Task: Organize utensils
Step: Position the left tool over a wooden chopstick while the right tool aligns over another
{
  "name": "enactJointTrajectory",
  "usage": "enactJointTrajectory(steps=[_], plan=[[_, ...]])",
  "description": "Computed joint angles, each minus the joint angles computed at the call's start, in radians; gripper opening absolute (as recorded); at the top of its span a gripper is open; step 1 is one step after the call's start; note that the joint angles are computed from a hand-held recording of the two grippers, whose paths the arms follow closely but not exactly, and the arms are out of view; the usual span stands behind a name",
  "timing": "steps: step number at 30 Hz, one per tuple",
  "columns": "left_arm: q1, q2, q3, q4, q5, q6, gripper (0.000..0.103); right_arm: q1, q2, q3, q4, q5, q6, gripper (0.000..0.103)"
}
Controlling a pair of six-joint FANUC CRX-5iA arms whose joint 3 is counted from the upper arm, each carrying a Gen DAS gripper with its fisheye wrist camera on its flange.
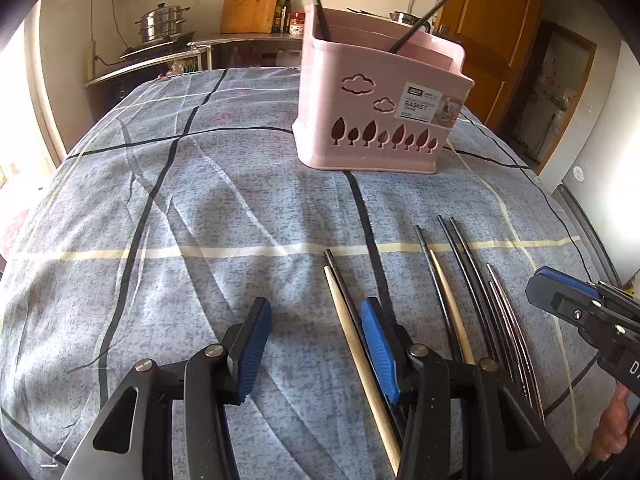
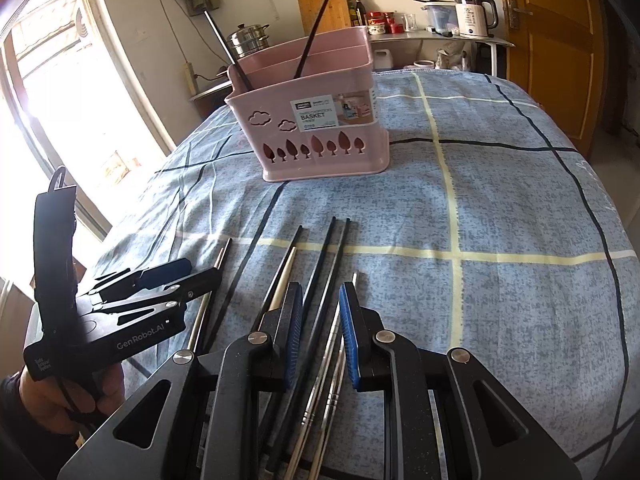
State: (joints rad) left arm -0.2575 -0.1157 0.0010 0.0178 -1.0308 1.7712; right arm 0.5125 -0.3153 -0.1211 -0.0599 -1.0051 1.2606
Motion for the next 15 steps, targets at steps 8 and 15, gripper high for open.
enactJointTrajectory(steps=[8,15], plan=[[0.018,-0.046,-0.048,0.005,0.014,-0.023,0.048,0.023,0.013,0.01,0.002,-0.011,0.009,0.02],[-0.072,0.033,0.069,-0.16,-0.053,0.054,0.056,0.047,0.03,0.017,0.011,-0.017,0.005,0.02]])
